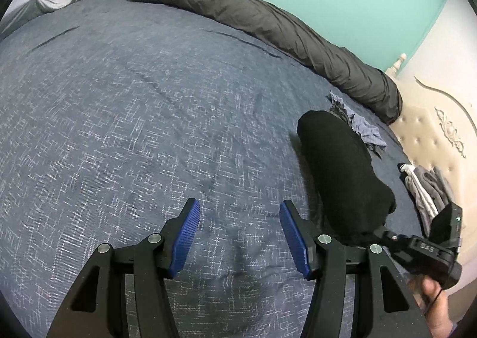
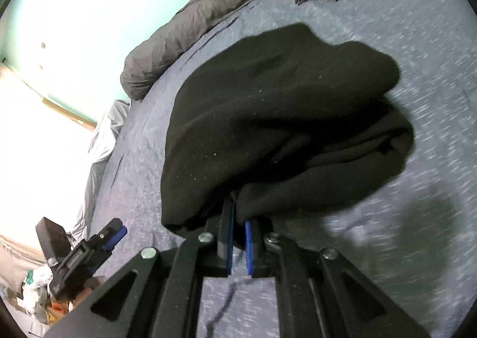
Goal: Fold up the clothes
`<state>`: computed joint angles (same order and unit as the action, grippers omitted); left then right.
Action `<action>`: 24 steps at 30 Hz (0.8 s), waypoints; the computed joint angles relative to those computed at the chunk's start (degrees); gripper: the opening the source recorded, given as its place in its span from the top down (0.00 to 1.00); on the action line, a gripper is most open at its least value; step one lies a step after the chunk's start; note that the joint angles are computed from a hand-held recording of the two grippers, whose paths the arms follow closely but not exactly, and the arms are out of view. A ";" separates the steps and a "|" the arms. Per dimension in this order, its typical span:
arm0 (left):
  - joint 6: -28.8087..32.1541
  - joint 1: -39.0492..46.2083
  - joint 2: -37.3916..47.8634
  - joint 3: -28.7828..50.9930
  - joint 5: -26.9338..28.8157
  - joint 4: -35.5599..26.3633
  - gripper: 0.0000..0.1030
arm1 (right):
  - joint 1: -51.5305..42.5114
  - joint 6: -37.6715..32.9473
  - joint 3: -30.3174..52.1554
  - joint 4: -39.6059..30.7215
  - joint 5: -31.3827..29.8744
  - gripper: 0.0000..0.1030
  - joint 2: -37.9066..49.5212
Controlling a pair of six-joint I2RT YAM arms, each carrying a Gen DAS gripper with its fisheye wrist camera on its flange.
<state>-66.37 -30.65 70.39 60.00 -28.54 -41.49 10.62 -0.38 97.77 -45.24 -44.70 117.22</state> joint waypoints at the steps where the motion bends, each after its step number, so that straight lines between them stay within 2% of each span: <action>1: 0.08 -0.06 0.22 0.18 -0.04 0.01 0.42 | -1.10 -0.89 0.05 -0.88 -0.46 0.95 -0.03; 6: 0.35 -0.96 1.44 1.29 -0.38 -0.37 0.42 | -7.20 -7.57 -0.19 -5.59 -1.89 0.95 -0.54; 11: 0.19 -2.04 2.83 2.16 -0.06 -0.13 0.42 | -14.62 -12.91 5.62 -11.87 -1.57 0.95 2.30; 17: 0.72 -3.64 5.95 4.55 0.12 0.63 0.42 | -22.04 -19.72 19.14 -21.13 0.28 0.95 10.49; 24: 2.72 -5.01 10.15 6.97 2.83 3.51 0.42 | -22.69 -23.27 42.56 -33.36 4.31 0.95 23.61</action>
<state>-63.65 -35.65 80.54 66.97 -25.71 -37.98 -12.07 -23.65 140.34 -78.61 -40.39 140.83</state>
